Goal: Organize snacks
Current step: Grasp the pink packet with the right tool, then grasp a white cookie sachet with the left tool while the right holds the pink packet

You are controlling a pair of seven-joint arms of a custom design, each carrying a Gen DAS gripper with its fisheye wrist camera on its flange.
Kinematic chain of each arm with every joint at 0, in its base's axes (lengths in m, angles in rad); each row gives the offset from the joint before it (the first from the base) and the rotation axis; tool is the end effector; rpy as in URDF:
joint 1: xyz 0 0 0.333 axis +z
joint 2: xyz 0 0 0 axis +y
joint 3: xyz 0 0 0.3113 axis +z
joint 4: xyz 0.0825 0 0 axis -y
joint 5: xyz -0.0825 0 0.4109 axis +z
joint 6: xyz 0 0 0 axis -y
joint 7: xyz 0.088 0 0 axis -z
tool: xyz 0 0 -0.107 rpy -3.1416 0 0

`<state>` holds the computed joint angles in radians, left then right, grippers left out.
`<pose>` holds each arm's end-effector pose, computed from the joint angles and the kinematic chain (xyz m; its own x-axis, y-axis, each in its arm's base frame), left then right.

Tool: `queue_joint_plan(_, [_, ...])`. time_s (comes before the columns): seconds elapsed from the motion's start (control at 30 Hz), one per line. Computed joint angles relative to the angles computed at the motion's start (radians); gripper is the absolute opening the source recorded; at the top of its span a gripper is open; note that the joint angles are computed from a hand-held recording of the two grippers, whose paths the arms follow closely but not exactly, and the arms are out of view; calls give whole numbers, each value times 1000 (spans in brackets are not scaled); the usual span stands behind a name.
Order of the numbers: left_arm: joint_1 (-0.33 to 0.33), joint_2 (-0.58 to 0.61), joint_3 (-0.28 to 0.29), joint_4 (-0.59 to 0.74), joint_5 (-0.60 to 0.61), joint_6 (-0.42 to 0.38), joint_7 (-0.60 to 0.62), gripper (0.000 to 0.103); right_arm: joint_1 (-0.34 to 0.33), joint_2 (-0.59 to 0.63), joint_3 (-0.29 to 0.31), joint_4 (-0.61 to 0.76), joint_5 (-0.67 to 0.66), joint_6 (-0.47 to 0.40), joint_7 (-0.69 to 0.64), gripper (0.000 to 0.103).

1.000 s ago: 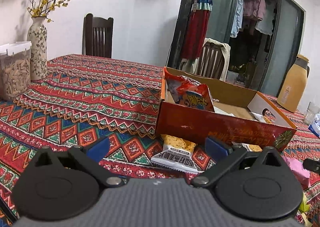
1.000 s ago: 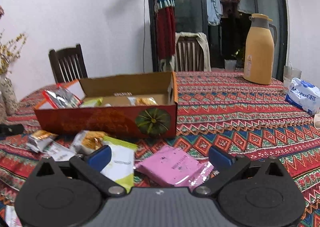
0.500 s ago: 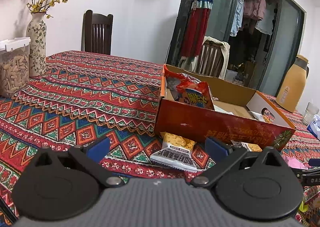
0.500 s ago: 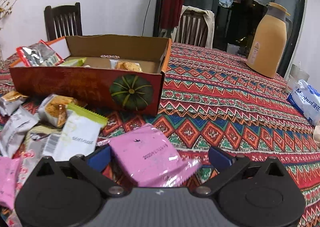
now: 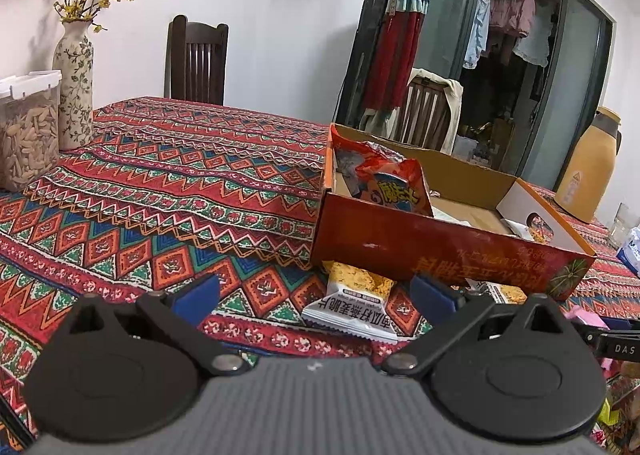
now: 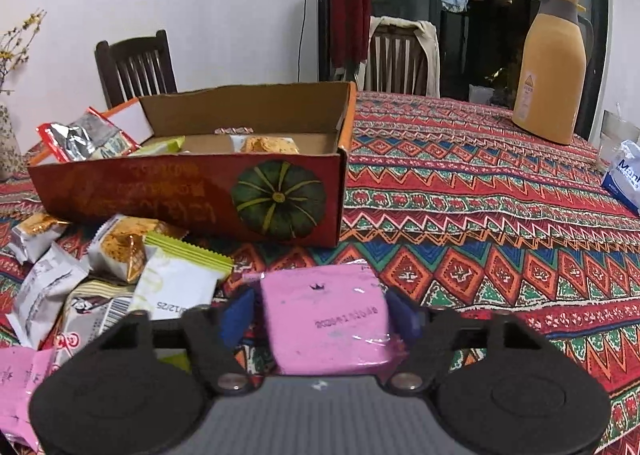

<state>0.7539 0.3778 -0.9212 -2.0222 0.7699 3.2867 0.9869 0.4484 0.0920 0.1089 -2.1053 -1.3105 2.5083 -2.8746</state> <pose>0.6303 -0.1273 0.4347 -0.3066 -0.9314 0.1961 -0.5311 -0.0036 -0.8473 0.5101 0.3257 0.3822 -0.2580 -0.9653 -0.0412 -0.5730 0.1872 -0.7979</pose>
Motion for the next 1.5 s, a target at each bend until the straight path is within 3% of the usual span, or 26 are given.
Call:
queue_joint_plan(0.2, [-31,-12,32,1,-14,0,-1,103,3,-23,1,-25,-79,-2,103,61])
queue_joint_plan(0.37, [-73,-33,79,-2,-19,5,-9,103,18,-76,30,-84,-221,-124,317,61])
queue_joint_plan(0.43, [-106,-47,115,-2,-21,8,-16,103,23,-88,44,-98,-249,-175,366,61])
queue_joint_plan(0.73, [-254,-94,276,-3,-24,10,-60,103,15,-98,55,-107,-275,-177,387,61])
queue_joint_plan(0.8, [-360,-121,389,-8,-43,19,-70,103,15,-103,56,-113,-282,-179,399,61])
queue_joint_plan(0.83, [-385,-130,416,-10,-48,17,-73,103,17,-107,59,-120,-285,-182,407,61])
queue_joint_plan(0.87, [-378,-132,409,-11,-46,14,-75,103,16,-107,59,-121,-289,-183,413,61])
queue_joint_plan(0.93, [-305,-132,332,-14,-48,-1,-59,103,15,-111,60,-126,-297,-179,424,61])
queue_joint_plan(1.0, [-294,-138,316,-13,-64,-18,-29,103,13,-113,60,-128,-303,-174,433,61])
queue_joint_plan(1.1, [-387,-158,410,-6,-77,-24,-4,103,10,-118,60,-134,-315,-168,449,61])
queue_joint_plan(1.13, [-386,-156,405,0,-86,-33,15,103,9,-120,60,-136,-319,-167,454,61])
queue_joint_plan(1.23, [-275,-122,262,31,-161,-114,133,103,7,-127,62,-145,-330,-164,471,61])
queue_joint_plan(1.3, [-241,-97,205,59,-216,-180,203,103,4,-131,62,-150,-334,-161,479,61])
queue_joint_plan(1.5, [-333,-84,277,99,-251,-246,266,103,-2,-139,63,-157,-343,-148,494,61])
